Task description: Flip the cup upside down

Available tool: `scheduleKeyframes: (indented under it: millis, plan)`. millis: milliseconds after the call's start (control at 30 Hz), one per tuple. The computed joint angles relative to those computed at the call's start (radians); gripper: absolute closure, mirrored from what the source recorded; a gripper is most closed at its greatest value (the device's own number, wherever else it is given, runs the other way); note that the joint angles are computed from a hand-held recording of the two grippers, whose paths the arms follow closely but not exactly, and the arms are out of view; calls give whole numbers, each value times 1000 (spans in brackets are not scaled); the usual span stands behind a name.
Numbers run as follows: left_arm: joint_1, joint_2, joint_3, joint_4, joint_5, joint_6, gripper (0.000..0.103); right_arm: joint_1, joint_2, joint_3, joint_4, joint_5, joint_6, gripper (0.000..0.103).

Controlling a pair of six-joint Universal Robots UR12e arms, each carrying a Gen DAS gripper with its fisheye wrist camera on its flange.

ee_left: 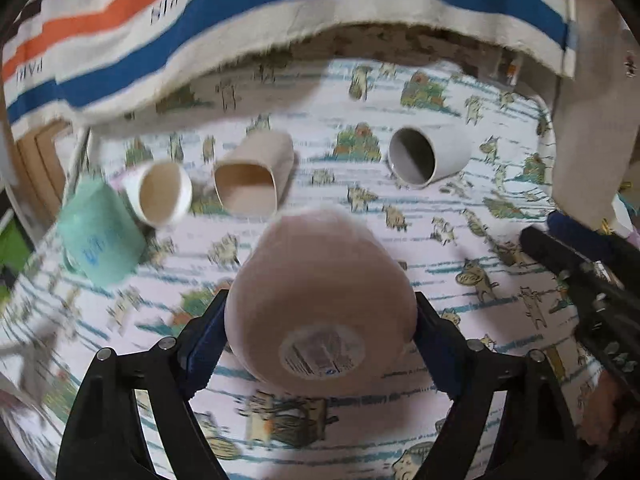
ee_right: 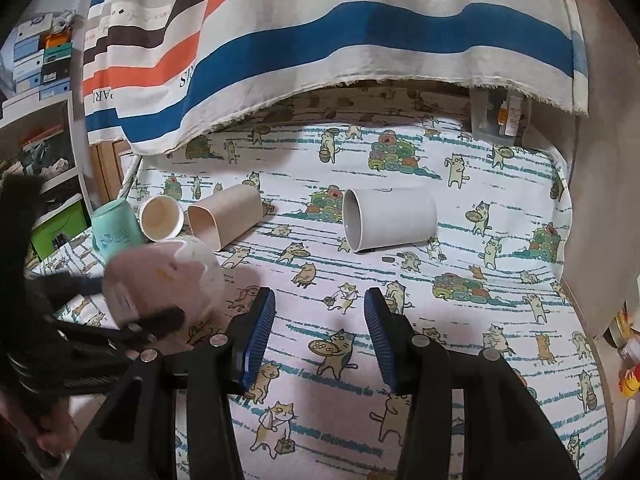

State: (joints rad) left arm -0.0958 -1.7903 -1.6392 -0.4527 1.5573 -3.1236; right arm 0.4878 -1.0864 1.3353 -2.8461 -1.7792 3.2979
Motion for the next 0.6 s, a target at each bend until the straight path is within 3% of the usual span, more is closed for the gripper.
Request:
scheduleKeyframes:
  millis: [267,600]
  plan:
    - [27,-26,81,-115,-80,42,19,2,3,-9,4,8,12,55]
    - [29,-54,117,-75,-103,51,19,4,2,-12,3,-13,7,55]
